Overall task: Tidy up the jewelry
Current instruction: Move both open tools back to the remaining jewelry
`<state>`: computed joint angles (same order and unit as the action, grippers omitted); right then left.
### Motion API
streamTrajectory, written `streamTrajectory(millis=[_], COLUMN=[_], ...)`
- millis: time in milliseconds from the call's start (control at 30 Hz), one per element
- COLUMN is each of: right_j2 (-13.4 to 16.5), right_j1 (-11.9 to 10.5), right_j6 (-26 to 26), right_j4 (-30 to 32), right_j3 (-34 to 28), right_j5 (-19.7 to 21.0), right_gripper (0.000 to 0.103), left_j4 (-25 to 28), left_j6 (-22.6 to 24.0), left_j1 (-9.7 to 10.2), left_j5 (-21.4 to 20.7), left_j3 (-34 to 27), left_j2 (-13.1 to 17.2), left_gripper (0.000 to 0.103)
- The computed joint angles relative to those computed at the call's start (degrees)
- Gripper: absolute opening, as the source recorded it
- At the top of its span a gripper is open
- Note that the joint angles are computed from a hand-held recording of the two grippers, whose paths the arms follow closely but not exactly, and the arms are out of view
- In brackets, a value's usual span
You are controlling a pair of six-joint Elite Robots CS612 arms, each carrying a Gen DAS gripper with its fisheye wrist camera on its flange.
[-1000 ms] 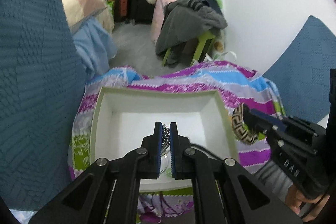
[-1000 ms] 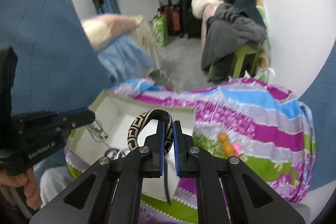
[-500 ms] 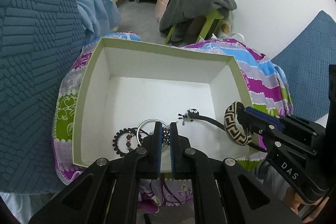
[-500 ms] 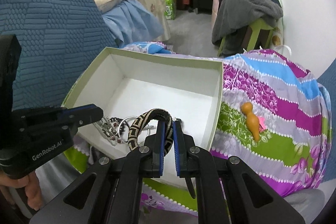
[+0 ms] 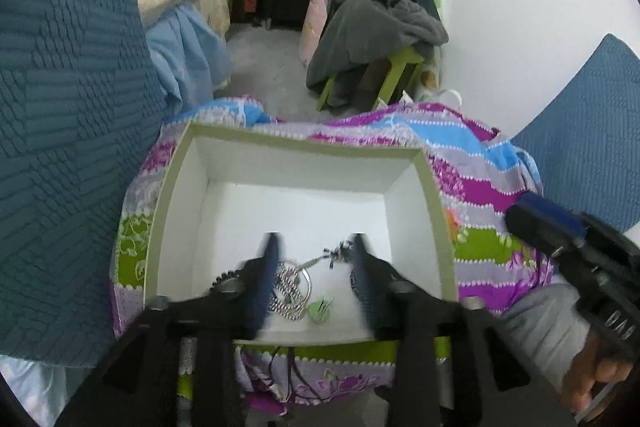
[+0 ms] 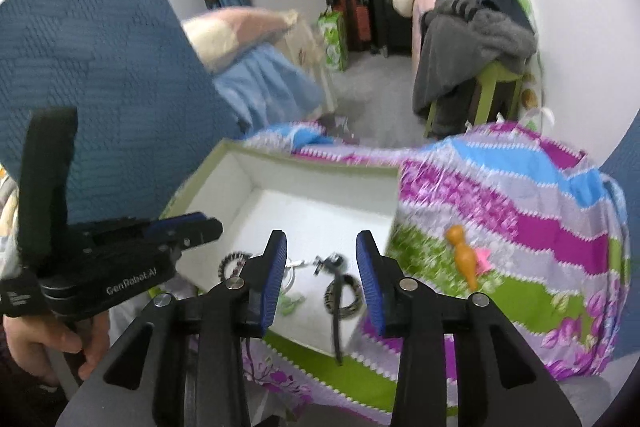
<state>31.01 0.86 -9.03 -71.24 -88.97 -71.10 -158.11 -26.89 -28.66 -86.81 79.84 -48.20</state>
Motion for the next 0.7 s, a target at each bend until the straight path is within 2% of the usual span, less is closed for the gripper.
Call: streamTrajectory(millis=[33,67,200,333,533,700], right_j2=[-0.1,-0.2,-0.4,-0.1,1.3,3.0], right_j1=[-0.4,-0.8,-2.3,-3.7,-5.9,-7.7], right_j6=[0.2,0.6,2.0,1.4,1.6,1.6], right_j4=[-1.0,-1.9,-4.7,-7.0,-8.7,-7.7], right_j3=[-0.3,-0.5,-1.2,-2.2,-3.6,-4.5], right_j5=[0.2,0.4,0.7,0.2,1.0,0.7], right_gripper=[0.034,0.034,0.034,0.034,0.034,0.033], left_j4=[-0.4,-0.9,-2.5,-3.5,-5.0,-2.8], left_j6=[0.2,0.2,0.0,-0.4,-2.3,-3.8], left_j1=[-0.23,-0.51,-1.34,-2.30,-3.59,-4.10], left_j5=[0.5,0.6,-0.1,-0.6,-2.4,-5.6], left_j3=[-0.1,-0.3,-1.3,-2.7,-5.8,-10.3], left_j2=[-0.1,-0.1,0.2,0.9,3.2,6.2], left_gripper=[0.055,0.055,0.056,0.056,0.054,0.053])
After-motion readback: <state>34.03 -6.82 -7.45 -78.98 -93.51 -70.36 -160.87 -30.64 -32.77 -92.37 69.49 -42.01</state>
